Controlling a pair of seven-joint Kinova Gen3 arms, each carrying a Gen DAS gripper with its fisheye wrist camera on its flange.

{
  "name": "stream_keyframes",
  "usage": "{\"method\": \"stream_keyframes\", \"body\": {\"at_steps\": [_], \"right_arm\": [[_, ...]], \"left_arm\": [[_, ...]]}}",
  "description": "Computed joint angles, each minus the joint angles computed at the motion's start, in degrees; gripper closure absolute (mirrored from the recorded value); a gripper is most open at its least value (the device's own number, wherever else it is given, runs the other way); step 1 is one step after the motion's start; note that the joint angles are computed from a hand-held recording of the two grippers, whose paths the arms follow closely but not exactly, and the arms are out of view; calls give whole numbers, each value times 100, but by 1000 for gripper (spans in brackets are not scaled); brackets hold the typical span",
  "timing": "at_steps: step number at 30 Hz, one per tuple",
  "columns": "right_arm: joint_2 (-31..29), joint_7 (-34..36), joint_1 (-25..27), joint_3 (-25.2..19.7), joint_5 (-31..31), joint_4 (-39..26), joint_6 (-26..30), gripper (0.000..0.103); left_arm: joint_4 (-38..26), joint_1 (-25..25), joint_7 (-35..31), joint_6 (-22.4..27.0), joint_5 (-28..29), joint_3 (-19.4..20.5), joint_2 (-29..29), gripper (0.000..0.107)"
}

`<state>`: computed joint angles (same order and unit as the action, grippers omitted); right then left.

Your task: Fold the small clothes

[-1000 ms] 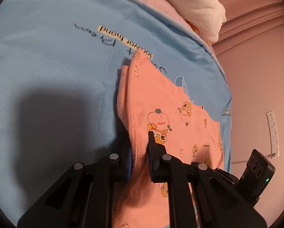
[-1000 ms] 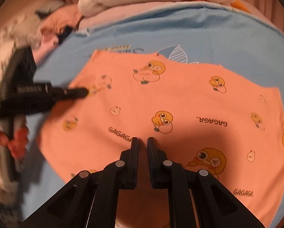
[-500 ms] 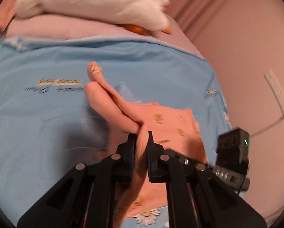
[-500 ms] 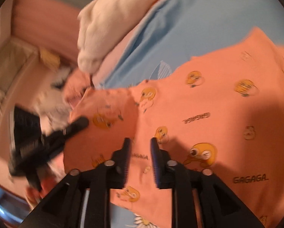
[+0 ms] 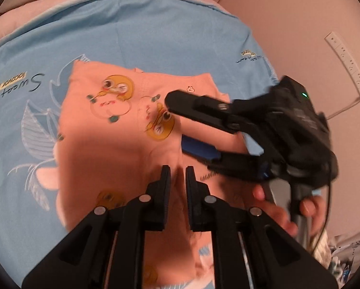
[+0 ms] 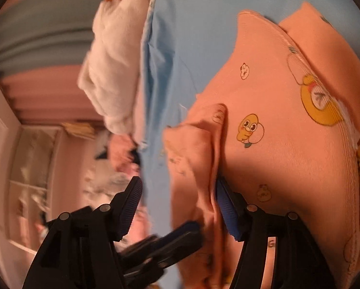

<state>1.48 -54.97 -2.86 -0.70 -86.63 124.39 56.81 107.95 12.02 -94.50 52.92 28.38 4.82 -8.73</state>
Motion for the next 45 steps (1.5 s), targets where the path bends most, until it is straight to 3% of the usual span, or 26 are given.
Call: {"method": "stream_keyframes", "body": {"at_steps": [3,6,8,10,14,18,21,25,30,32,36,38,42,45], "right_arm": [[-130,-388,78,-271,699,-296,-336,41],[-185,-777,262,-816,1398,-565,-815,60],[-159,-1144,-5,-878,1864,-735,-1220,88],[-233,-1427,-112,-971,2330,-797,-1501,92],[-511,-2070,563,-1594,3262,-1226,-1308,94],[-810,-2552,608,-1218,4082,-1634,-960,94],[-860,-2819,1015,-1251,4615,-1876,-728,94],[-758,-3012,1062,-1235,5212,-1812,-772,94],[-513,-2905,638,-784,5020,-1565,-988,94],[-551,-3002,894,-1044,5031,-1554,-1058,94],[-1124,-3259,1465,-1882,5873,-1486,-1367,87],[-1547,-3072,1202,-1773,6059,-1330,-1541,87],[-1829,-2239,169,-885,5674,-1156,-1286,87],[-1826,-2056,31,-984,5787,-1074,-1110,87]], "left_arm": [[261,-114,-253,59,109,-273,-386,96],[503,-330,-280,140,-118,-477,-739,96],[545,-417,-167,184,-185,-505,-773,96],[623,-527,-129,274,-245,-624,-857,96],[695,-572,-87,293,-209,-653,-1009,95],[789,-497,-257,278,-50,-757,-1082,88],[846,-466,-418,290,60,-820,-1066,88],[844,-438,-423,196,181,-665,-887,88],[651,-316,-315,1,195,-376,-652,88],[574,-240,-291,-139,188,-274,-600,88],[476,-78,-352,-436,242,-187,-429,88],[431,-13,-377,-576,242,-130,-314,90],[444,107,-312,-842,152,25,-169,90],[451,184,-142,-1019,-36,170,-47,91]]}}
